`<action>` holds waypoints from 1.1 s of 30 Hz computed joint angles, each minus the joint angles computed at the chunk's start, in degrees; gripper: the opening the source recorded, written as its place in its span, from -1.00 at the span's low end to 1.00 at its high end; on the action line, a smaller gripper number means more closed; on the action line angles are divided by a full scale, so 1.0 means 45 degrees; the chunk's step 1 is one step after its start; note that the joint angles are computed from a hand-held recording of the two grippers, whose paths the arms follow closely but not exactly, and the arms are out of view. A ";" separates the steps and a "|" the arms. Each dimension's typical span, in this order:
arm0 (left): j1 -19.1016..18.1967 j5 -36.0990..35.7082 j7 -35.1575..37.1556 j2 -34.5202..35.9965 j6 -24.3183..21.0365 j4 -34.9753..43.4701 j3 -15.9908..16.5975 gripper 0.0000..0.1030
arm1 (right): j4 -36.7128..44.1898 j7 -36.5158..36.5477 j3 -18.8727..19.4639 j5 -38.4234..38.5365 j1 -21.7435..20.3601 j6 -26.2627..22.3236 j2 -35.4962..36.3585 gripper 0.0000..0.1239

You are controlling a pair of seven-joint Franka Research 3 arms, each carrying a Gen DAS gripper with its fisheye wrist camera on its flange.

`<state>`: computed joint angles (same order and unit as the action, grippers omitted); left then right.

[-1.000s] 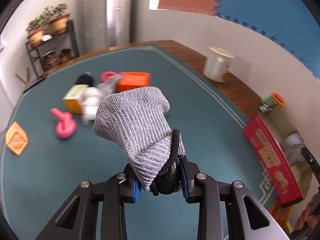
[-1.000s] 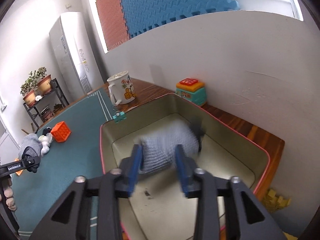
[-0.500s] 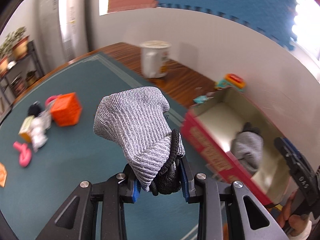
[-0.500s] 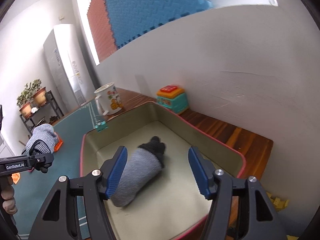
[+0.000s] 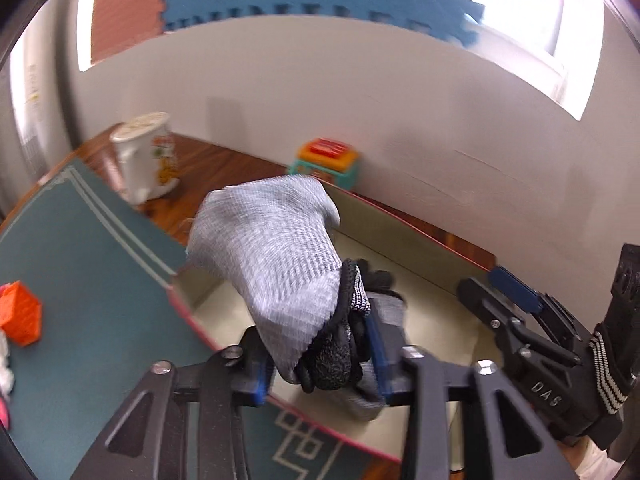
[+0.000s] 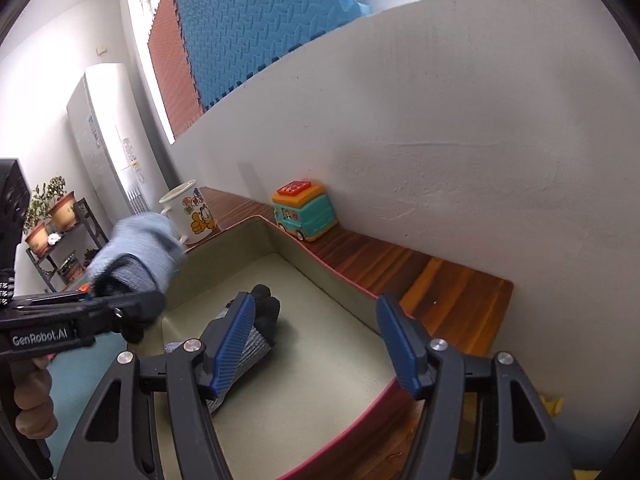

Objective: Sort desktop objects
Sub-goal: 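Carry both gloves to the red-rimmed bin and open both grippers inside, then withdraw both grippers from the bin back over the table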

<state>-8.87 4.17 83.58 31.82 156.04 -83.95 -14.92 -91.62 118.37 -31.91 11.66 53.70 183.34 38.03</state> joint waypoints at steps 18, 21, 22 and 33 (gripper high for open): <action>0.0000 0.1179 -0.1664 -0.1741 0.1224 -0.2622 0.0792 0.18 | 0.0305 -0.0111 0.0004 -0.0114 0.0398 0.0382 -0.0015 0.28; 0.0028 0.1562 -0.2323 -0.2322 0.1573 -0.3499 0.1122 0.20 | 0.0764 -0.0747 0.0876 0.0040 -0.0049 0.0444 0.0035 0.29; 0.0069 0.1681 -0.2553 -0.2555 0.1681 -0.3836 0.1221 0.21 | 0.0965 -0.0947 0.1153 0.0063 -0.0188 0.0403 0.0097 0.29; 0.0967 0.3605 -0.5766 -0.5278 0.1855 -0.7859 0.2355 0.21 | 0.3582 -0.0437 0.1228 -0.0892 -0.0185 -0.1133 0.1568 0.30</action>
<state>-4.52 20.39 57.63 8.07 164.39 -119.31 -4.32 -75.50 116.40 -26.38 7.64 52.87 178.24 45.08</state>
